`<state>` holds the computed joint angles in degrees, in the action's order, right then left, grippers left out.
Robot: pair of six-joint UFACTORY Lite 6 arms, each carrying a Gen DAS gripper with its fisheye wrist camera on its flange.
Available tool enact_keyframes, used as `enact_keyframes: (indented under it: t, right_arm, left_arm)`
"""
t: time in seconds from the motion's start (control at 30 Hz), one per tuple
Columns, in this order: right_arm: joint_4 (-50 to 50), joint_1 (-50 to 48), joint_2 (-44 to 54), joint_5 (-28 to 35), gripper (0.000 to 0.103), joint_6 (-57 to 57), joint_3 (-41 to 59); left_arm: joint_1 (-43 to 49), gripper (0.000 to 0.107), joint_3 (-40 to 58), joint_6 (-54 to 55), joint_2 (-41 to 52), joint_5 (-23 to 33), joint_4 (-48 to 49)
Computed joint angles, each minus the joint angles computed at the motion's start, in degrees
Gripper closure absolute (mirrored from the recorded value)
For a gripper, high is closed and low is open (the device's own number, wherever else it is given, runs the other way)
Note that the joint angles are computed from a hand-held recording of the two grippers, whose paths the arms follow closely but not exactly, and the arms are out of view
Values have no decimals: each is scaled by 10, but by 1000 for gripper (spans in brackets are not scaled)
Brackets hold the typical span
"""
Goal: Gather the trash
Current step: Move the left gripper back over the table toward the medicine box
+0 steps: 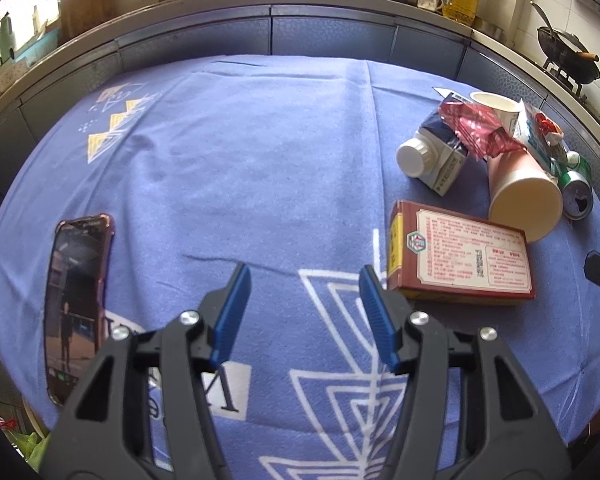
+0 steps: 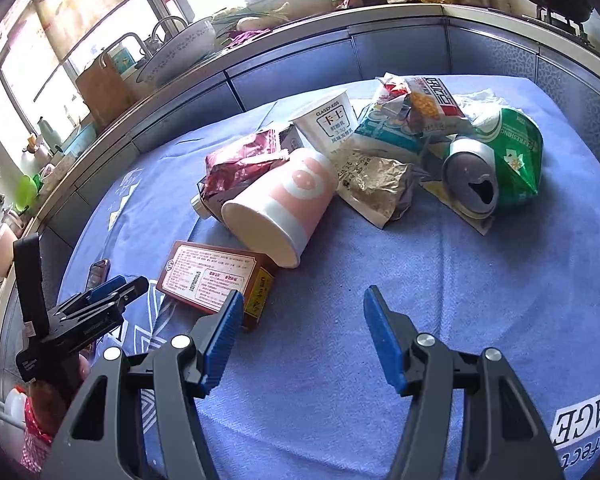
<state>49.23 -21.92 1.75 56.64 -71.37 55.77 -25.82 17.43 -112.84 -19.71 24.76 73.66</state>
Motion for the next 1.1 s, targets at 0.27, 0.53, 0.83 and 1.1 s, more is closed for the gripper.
enact_keyframes:
  t: [0.27,0.53,0.83,1.1]
  right_arm:
    - [2,7,-9,-4,40,2,-8]
    - [3,15,-12,-14,41,2,-9]
    - [-5,45,-18,-50,45,13,-13]
    - [-29,58,-14,-85,45,22,-11]
  left_arm:
    - [11,53,-8,10,-10,-1,-2]
    - [33,46,-33,0,-54,-49,30]
    - [28,27,-11,-159,-47,-130,217]
    - [-68,19,60,-116,74,-26,210]
